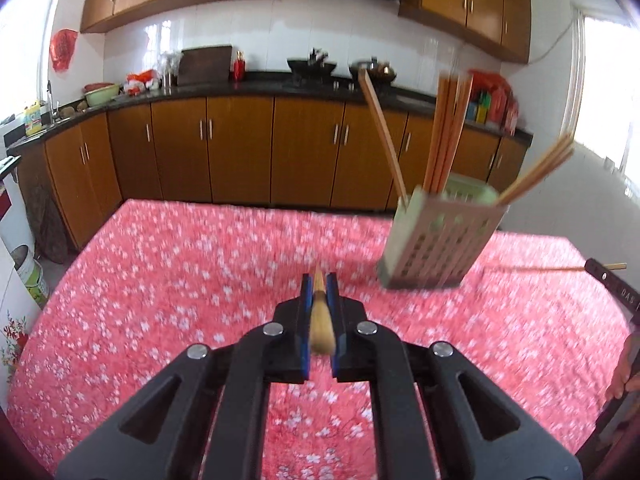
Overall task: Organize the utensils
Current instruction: 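Lift both held chopsticks up over the utensil holder with both tools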
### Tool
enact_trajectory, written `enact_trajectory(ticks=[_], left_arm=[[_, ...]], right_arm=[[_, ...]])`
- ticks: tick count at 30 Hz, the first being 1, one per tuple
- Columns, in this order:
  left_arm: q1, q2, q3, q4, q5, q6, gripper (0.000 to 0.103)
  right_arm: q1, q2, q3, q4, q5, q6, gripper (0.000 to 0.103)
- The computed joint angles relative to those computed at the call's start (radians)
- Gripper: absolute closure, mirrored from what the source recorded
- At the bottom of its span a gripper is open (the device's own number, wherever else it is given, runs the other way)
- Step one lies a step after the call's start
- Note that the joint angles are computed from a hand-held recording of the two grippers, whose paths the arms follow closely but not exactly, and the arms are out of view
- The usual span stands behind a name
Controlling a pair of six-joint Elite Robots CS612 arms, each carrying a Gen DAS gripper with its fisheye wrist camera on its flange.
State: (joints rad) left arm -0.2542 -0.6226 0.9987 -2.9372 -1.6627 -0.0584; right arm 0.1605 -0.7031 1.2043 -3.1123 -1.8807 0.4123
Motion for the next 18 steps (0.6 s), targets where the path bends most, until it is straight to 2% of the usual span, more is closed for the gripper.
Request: enact_trajectory(ticks=[11,18], left_arm=[[-0.004,-0.013,-0.014,-0.069,-0.021,0.001,0.095],[-0.010,-0.021,-0.009,-0.099,-0.048,0.008,0.095]], right_arm=[[0.007,0.009,-0.029,-0.069,-0.009,-0.028,0.095],[0.012,0.005,-0.039,-0.106,0.010,-0.050,0.095]])
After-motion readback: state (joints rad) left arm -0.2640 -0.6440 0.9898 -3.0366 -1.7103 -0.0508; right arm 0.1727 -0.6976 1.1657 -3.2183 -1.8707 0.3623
